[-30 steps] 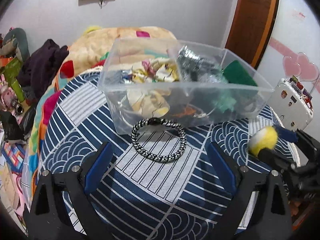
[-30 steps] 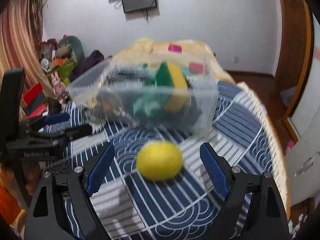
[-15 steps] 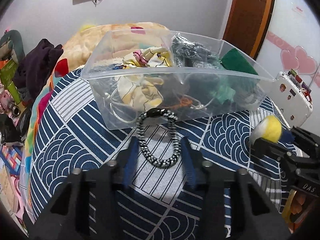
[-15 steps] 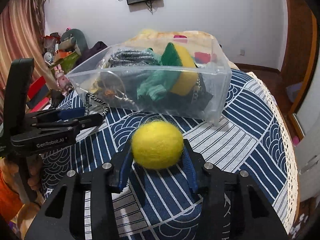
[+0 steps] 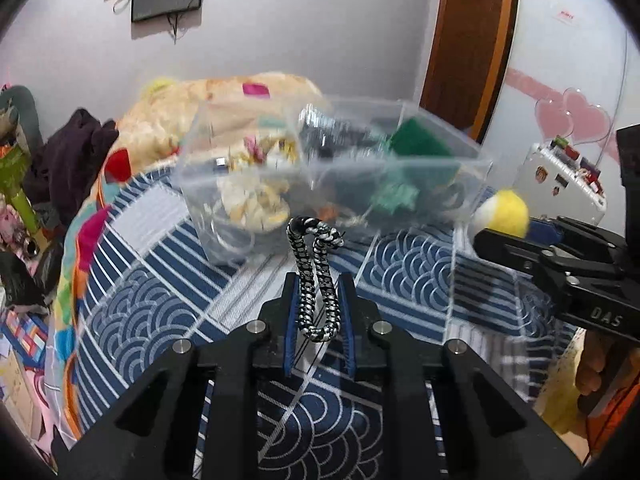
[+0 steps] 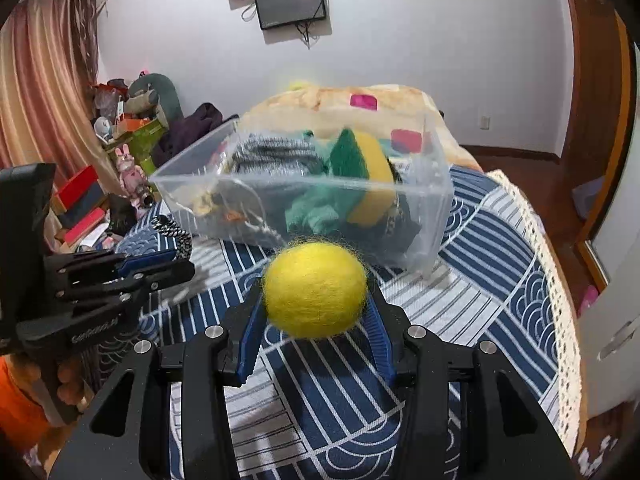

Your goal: Organize soft objects

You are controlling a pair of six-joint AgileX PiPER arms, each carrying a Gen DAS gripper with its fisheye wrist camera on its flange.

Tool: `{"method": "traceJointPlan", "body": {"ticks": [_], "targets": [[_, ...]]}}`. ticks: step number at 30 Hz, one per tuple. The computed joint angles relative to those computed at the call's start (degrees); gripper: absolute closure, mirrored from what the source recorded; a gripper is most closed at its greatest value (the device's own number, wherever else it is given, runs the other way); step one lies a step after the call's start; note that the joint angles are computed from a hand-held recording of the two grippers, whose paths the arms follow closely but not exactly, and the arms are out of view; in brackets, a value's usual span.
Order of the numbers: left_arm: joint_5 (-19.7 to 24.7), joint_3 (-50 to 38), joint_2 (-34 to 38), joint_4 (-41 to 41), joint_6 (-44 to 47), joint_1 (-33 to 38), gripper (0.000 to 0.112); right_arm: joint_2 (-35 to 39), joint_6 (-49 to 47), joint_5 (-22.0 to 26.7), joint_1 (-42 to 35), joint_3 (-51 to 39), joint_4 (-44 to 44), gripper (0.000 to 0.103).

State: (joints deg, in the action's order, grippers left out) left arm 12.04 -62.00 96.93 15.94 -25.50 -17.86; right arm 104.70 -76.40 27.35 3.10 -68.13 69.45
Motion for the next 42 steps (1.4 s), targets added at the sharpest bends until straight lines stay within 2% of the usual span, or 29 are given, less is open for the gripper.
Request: {"method": "traceJointPlan", "body": {"ticks": [6, 8, 11, 13, 20, 25, 28, 30, 31, 33, 35, 36, 37, 42], "targets": [[-0.3, -1.9, -3.0, 0.0, 0.3, 1.0, 0.094, -1.8, -2.9, -0.6, 0.4, -1.0, 3.4, 0.06], [-0.4, -3.0, -3.2, 1.4, -0.9, 1.5, 0.094, -1.6, -2.5, -0.8, 0.7, -2.6, 3.5, 0.06], [-0.3, -5.5, -2.4, -2.9, 3.6, 2.7, 0.094, -0.7, -2.1, -1.0, 1.4, -5.5, 4.2, 0.06], [0.0, -7.1, -1.4, -1.7, 2.5, 3.0, 0.094, 0.2, -1.3, -1.4, 1.9, -7.4, 3.9, 0.06], [2.5, -13.3, 4.5, -3.7, 4.5, 4.4, 0.093, 6.0, 10.0, -2.8, 4.9, -15.5, -5.1, 0.06], [4.3, -17.4, 8.3, -3.6, 4.5, 5.0, 0.094, 9.6, 17.7, -1.6, 6.4, -19.4, -12.6, 0.06], [5.2, -19.4, 10.1, -7.0, 7.6, 5.4, 0.092, 11.0, 20.5, -0.6, 6.8, -21.2, -15.5, 0.06], [5.9, -20.2, 10.9, -8.6, 8.8, 5.6, 0.082, 11.5, 21.8, -0.5, 7.2, -21.7, -17.2, 0.059], [5.7, -20.0, 11.0, -9.2, 9.2, 5.7, 0.081, 11.4, 21.4, -0.6, 7.2, -21.5, -16.8, 0.059], [5.3, -19.5, 10.8, -7.2, 7.3, 5.5, 0.072, 11.1, 21.6, 0.2, 6.8, -21.3, -16.5, 0.058], [4.5, -18.3, 10.0, -5.8, 5.9, 5.3, 0.064, 11.4, 22.5, 1.9, 6.0, -22.3, -16.9, 0.051], [4.0, -17.7, 9.5, -6.0, 6.0, 5.3, 0.062, 11.0, 21.9, 2.0, 5.7, -21.6, -16.2, 0.043], [3.7, -17.2, 9.2, -6.3, 6.4, 5.3, 0.061, 10.9, 21.5, 2.1, 5.4, -21.6, -15.9, 0.038], [2.9, -15.1, 7.2, -8.2, 8.1, 5.4, 0.058, 9.5, 19.1, 2.8, 4.2, -19.9, -13.2, 0.037]]}}
